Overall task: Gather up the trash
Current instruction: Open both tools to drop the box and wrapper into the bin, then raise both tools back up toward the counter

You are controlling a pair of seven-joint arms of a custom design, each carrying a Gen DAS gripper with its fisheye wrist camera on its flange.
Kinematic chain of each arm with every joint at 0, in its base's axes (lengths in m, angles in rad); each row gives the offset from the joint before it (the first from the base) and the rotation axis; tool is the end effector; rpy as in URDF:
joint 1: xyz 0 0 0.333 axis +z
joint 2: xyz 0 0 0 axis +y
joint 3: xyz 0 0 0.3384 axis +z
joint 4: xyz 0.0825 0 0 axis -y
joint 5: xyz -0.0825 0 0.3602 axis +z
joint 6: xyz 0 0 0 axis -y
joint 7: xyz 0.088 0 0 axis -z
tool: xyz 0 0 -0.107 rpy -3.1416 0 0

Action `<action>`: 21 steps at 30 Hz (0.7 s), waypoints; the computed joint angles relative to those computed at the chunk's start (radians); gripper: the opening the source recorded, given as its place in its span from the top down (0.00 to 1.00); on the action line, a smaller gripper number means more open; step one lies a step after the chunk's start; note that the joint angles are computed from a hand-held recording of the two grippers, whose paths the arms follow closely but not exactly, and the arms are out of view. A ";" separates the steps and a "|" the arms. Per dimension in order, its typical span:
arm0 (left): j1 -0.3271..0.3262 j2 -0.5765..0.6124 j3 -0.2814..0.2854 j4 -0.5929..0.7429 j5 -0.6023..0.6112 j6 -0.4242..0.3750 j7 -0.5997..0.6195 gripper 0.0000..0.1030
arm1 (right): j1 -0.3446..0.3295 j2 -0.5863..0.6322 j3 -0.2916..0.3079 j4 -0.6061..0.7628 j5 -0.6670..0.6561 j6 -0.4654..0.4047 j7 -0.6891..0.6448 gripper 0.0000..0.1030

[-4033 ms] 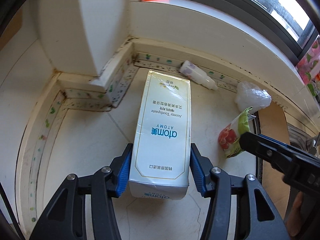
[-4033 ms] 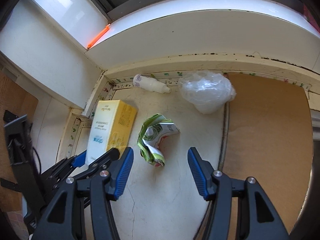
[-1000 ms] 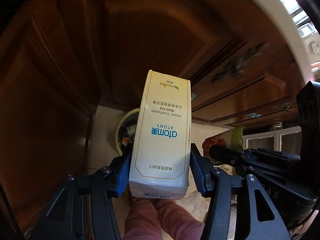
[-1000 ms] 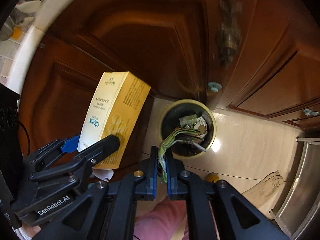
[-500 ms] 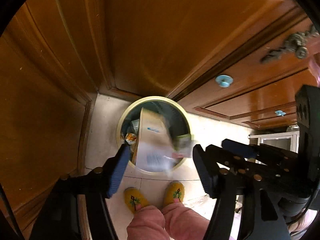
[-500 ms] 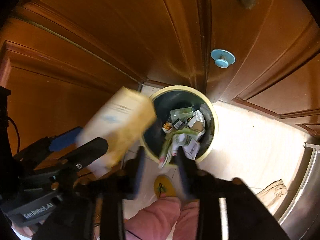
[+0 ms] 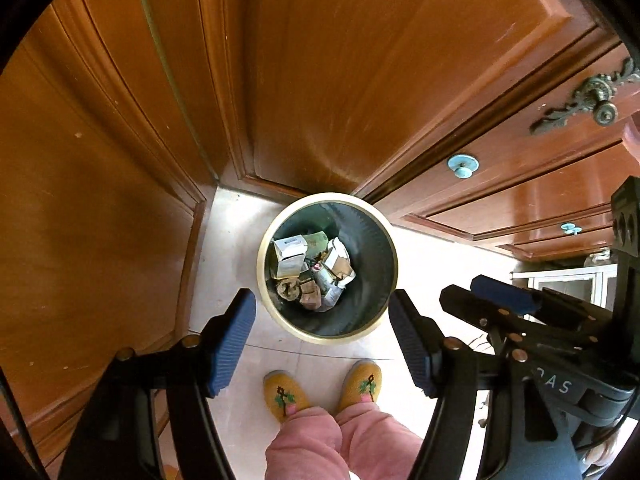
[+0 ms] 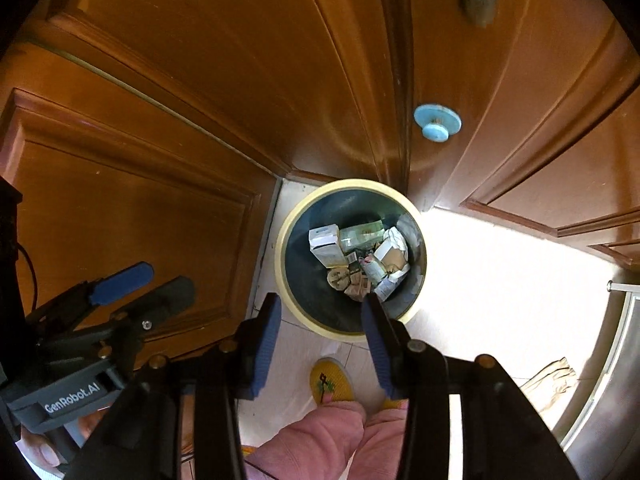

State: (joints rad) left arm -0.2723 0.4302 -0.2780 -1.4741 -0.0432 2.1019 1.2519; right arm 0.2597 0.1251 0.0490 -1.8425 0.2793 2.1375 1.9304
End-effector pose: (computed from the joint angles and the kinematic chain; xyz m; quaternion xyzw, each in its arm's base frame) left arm 0.6034 -0.3321 0.4879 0.6364 -0.7603 0.1256 0.0343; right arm 0.5623 0.1904 0.5065 -0.6324 0.7597 0.0771 0.1306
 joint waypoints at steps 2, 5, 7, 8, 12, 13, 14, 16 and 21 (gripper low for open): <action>-0.003 -0.008 -0.001 0.015 0.005 -0.020 -0.002 0.34 | 0.002 -0.010 0.000 0.013 -0.010 -0.017 0.010 0.59; -0.009 -0.023 0.002 0.051 0.013 -0.063 -0.012 0.34 | 0.004 -0.028 -0.001 0.041 -0.029 -0.055 0.030 0.59; -0.012 -0.026 0.005 0.088 0.017 -0.103 -0.020 0.34 | 0.002 -0.038 -0.001 0.057 -0.036 -0.080 0.035 0.59; -0.013 -0.030 0.007 0.106 0.019 -0.124 -0.024 0.33 | 0.002 -0.043 -0.001 0.072 -0.039 -0.100 0.042 0.59; -0.026 -0.021 0.011 0.242 0.034 -0.257 -0.037 0.32 | -0.001 -0.066 0.000 0.141 -0.045 -0.184 0.074 0.54; -0.030 -0.019 0.012 0.276 0.038 -0.283 -0.038 0.31 | -0.002 -0.072 0.000 0.154 -0.048 -0.200 0.077 0.53; -0.035 -0.020 0.015 0.307 0.043 -0.305 -0.042 0.30 | -0.002 -0.077 0.000 0.179 -0.051 -0.223 0.084 0.53; -0.043 -0.015 0.017 0.378 0.050 -0.353 -0.045 0.22 | -0.003 -0.083 0.001 0.224 -0.060 -0.261 0.097 0.52; -0.073 0.024 0.024 0.609 0.067 -0.488 -0.043 0.11 | -0.001 -0.080 0.004 0.390 -0.097 -0.384 0.145 0.48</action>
State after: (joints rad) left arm -0.3452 0.4539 -0.2536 -0.8652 0.0236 1.6135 1.2085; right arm 0.2587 0.0448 0.0529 -1.4529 0.1819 1.7535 2.0750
